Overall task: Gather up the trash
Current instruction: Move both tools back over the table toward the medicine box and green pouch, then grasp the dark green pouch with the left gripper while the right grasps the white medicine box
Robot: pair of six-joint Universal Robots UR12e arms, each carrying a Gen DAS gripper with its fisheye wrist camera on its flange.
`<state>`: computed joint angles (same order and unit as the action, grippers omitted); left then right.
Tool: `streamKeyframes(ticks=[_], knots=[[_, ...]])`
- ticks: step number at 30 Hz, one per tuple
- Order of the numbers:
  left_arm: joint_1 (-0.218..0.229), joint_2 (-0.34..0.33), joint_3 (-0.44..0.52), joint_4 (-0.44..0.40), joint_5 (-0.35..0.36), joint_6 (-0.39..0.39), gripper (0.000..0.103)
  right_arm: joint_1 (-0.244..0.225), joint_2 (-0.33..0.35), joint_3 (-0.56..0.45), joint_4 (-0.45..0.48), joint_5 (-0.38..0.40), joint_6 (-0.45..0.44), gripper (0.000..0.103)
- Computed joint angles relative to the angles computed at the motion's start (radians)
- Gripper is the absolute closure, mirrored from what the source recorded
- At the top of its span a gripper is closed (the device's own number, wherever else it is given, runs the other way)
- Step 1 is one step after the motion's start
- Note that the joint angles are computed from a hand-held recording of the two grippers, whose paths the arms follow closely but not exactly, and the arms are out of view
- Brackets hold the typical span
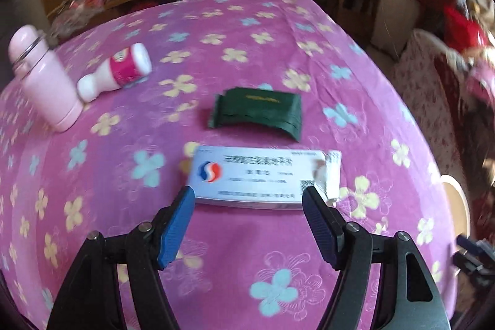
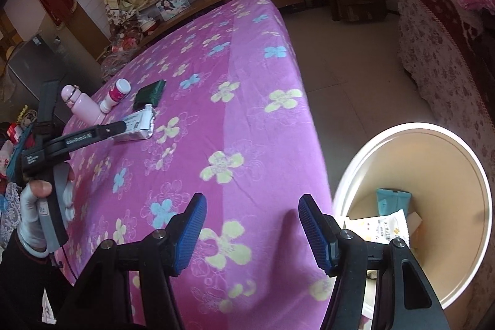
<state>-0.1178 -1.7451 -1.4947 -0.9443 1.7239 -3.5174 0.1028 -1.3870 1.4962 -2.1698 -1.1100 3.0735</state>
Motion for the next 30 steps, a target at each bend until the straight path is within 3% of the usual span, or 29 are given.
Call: streamKeyframes(ticks=[5, 7, 13, 17, 21, 24, 26, 30], knots=[[-0.001, -0.025, 0.034, 0.007, 0.072, 0.002, 0.030, 0.008, -0.007, 0.008, 0.011, 0.016, -0.020, 0.037], [-0.001, -0.048, 0.054, -0.002, 0.149, 0.000, 0.030, 0.006, -0.014, 0.015, 0.015, 0.014, -0.028, 0.037], [0.033, -0.076, 0.069, -0.061, 0.227, -0.084, 0.030, -0.011, -0.032, 0.026, 0.014, 0.012, -0.017, 0.035], [0.049, -0.064, 0.040, -0.053, 0.129, -0.044, 0.030, -0.010, -0.029, 0.018, 0.012, 0.017, -0.013, 0.034], [0.028, -0.022, -0.011, -0.047, 0.039, 0.026, 0.030, -0.002, -0.026, 0.012, 0.007, 0.029, -0.012, 0.034], [0.012, 0.021, -0.056, -0.025, -0.091, 0.071, 0.030, 0.005, -0.023, 0.009, 0.005, 0.021, -0.010, 0.034], [-0.009, 0.039, -0.077, -0.005, -0.123, 0.114, 0.030, 0.008, -0.019, 0.006, 0.003, 0.019, 0.003, 0.034], [-0.013, 0.064, -0.104, 0.016, -0.167, 0.123, 0.030, 0.020, -0.012, 0.002, 0.009, 0.047, 0.024, 0.034]])
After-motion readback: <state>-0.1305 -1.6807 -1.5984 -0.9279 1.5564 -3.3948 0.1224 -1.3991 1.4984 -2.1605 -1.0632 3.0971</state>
